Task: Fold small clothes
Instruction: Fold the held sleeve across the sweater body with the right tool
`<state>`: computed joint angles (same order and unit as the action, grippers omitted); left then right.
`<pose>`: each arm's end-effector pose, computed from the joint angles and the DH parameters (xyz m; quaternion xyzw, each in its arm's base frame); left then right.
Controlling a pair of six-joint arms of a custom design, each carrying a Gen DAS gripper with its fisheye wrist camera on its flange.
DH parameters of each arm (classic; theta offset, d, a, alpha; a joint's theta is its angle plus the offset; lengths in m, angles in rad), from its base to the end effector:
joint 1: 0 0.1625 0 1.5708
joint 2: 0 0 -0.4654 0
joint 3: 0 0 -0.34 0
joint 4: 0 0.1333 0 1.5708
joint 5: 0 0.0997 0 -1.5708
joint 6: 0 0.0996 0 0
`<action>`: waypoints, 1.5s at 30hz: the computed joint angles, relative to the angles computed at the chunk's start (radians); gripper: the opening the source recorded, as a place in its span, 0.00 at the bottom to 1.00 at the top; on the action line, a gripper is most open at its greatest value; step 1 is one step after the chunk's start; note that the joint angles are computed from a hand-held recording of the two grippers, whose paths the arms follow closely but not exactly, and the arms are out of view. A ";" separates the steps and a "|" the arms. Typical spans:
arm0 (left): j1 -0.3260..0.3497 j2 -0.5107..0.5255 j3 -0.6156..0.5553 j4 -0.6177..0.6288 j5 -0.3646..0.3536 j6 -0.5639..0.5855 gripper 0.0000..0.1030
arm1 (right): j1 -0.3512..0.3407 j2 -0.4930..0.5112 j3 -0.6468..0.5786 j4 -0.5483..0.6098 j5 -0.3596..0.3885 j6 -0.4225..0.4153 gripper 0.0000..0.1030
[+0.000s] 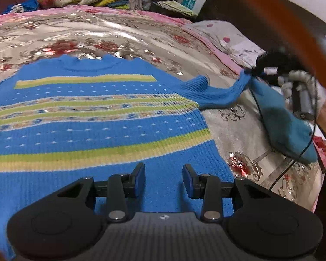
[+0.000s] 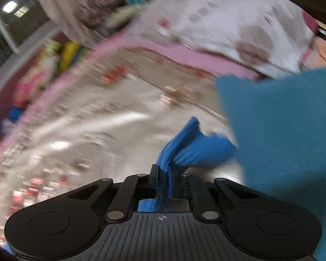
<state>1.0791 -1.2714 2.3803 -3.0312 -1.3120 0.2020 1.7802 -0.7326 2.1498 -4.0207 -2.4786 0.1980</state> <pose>-0.0562 -0.4413 0.2468 0.3107 0.9259 -0.1899 0.1007 0.1579 -0.4794 0.1920 -0.2120 -0.7828 0.5117 0.2837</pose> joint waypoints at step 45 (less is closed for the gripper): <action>0.200 -0.094 -0.077 0.015 0.000 0.050 0.45 | 0.271 0.390 -0.476 0.504 0.204 -0.449 0.27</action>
